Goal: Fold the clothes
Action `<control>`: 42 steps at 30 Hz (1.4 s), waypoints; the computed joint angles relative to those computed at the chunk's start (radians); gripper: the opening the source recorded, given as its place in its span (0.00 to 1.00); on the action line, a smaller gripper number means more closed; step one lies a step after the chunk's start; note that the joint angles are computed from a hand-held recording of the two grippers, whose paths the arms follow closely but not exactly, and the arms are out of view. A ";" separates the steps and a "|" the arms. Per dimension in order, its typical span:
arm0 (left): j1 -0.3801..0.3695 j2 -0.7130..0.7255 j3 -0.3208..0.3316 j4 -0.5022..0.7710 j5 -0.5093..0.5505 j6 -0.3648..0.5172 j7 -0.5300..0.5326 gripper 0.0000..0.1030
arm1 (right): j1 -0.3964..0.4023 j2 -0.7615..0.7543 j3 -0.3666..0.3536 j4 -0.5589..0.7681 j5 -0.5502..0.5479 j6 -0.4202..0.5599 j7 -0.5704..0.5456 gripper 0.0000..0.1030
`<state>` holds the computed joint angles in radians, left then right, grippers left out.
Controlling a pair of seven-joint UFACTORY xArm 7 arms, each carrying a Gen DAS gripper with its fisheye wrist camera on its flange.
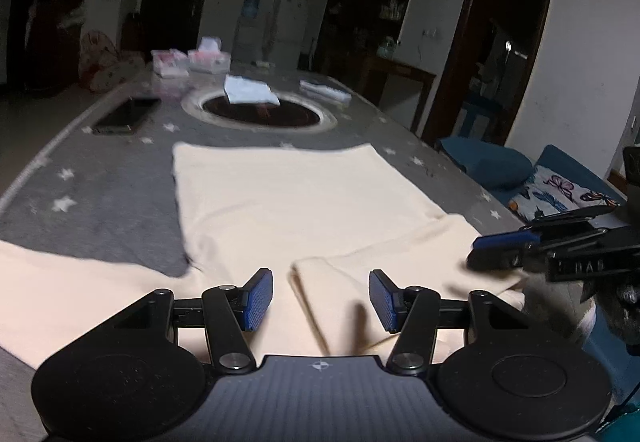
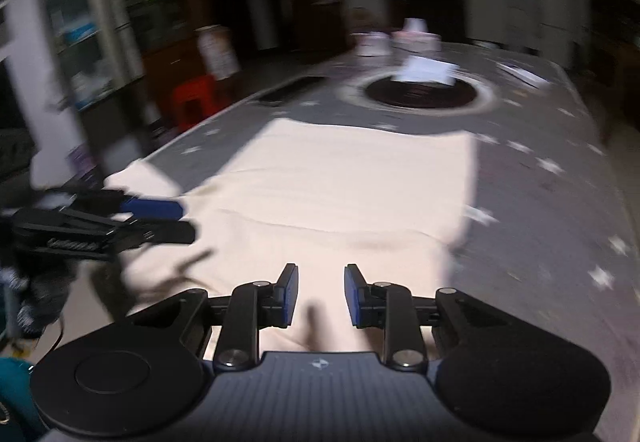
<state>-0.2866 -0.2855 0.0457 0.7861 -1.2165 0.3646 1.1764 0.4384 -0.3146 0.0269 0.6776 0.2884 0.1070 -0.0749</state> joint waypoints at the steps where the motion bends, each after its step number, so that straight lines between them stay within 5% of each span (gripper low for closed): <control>1: 0.002 0.005 -0.004 0.002 0.013 0.004 -0.012 0.53 | -0.019 -0.015 0.008 -0.017 -0.003 -0.008 0.021 0.26; 8: 0.013 0.014 -0.025 -0.013 0.162 0.002 -0.146 0.53 | -0.117 -0.142 0.033 -0.129 -0.080 0.023 0.134 0.45; 11: -0.004 0.014 -0.016 -0.011 0.179 0.009 -0.149 0.34 | -0.119 -0.175 0.028 -0.150 -0.110 0.048 0.139 0.50; 13: -0.008 0.017 -0.017 -0.005 0.194 0.006 -0.169 0.13 | -0.104 -0.189 0.013 -0.161 -0.115 0.052 0.130 0.52; 16: -0.015 0.019 -0.010 0.019 0.205 0.014 -0.178 0.06 | -0.080 -0.197 -0.004 -0.169 -0.119 0.047 0.107 0.56; 24: -0.071 0.043 -0.008 0.195 0.121 0.012 -0.026 0.05 | -0.043 -0.132 -0.010 -0.128 -0.124 0.027 0.031 0.63; 30: -0.070 0.100 -0.058 0.349 0.132 0.059 -0.009 0.05 | -0.069 -0.072 0.037 -0.111 -0.156 -0.033 0.042 0.66; 35: -0.071 0.104 -0.082 0.389 0.118 0.067 0.013 0.05 | -0.244 -0.070 0.189 -0.122 -0.286 -0.075 0.154 0.66; 42: -0.047 0.060 -0.065 0.311 0.132 0.046 -0.041 0.05 | -0.368 -0.124 0.241 -0.162 -0.410 -0.039 0.265 0.66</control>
